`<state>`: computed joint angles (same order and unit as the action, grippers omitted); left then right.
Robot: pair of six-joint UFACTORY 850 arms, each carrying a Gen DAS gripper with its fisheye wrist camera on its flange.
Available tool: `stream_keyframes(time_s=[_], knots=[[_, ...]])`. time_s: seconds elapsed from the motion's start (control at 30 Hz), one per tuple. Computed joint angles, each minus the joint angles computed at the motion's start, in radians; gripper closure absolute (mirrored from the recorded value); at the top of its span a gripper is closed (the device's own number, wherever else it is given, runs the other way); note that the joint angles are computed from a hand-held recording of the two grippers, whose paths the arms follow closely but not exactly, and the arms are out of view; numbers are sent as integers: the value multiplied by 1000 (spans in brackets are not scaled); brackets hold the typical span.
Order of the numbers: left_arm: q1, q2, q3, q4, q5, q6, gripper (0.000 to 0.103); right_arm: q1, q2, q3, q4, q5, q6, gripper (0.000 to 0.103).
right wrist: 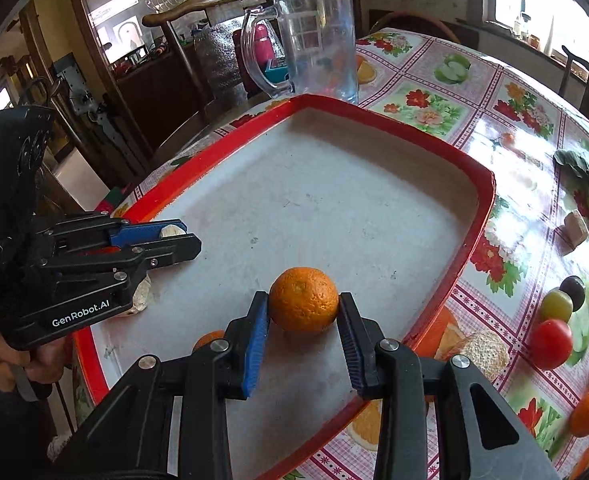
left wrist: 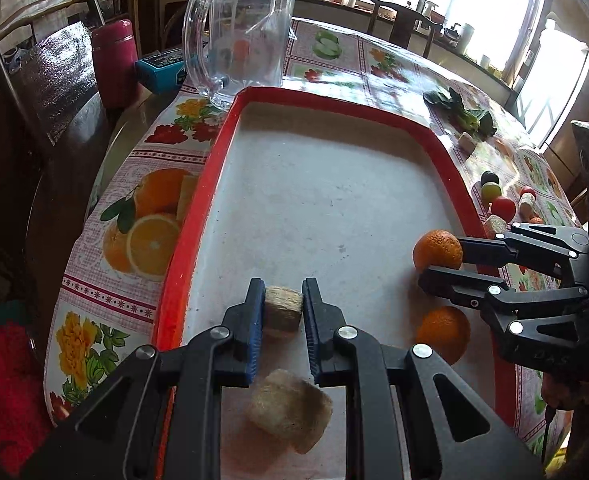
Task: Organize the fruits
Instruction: 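Carry the cube and orange into the tray and open both tools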
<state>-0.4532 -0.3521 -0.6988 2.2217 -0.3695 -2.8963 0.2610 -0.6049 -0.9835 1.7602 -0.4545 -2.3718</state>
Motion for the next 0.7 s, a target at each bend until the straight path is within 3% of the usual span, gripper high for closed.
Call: stream_keyframes(time_s=[0.17, 0.23, 0.3, 0.7], knots=[[-9, 6, 0, -84, -4, 75, 85, -5, 14, 16, 15, -11, -19, 63], [-9, 15, 5, -100, -6, 82, 77, -14, 31, 31, 27, -25, -31, 59], [-15, 30, 16, -109, -24, 80, 58, -26, 52, 46, 30, -45, -38, 59], [-64, 91, 40, -184, -58, 124, 57, -140, 163, 145, 57, -139, -84, 58]])
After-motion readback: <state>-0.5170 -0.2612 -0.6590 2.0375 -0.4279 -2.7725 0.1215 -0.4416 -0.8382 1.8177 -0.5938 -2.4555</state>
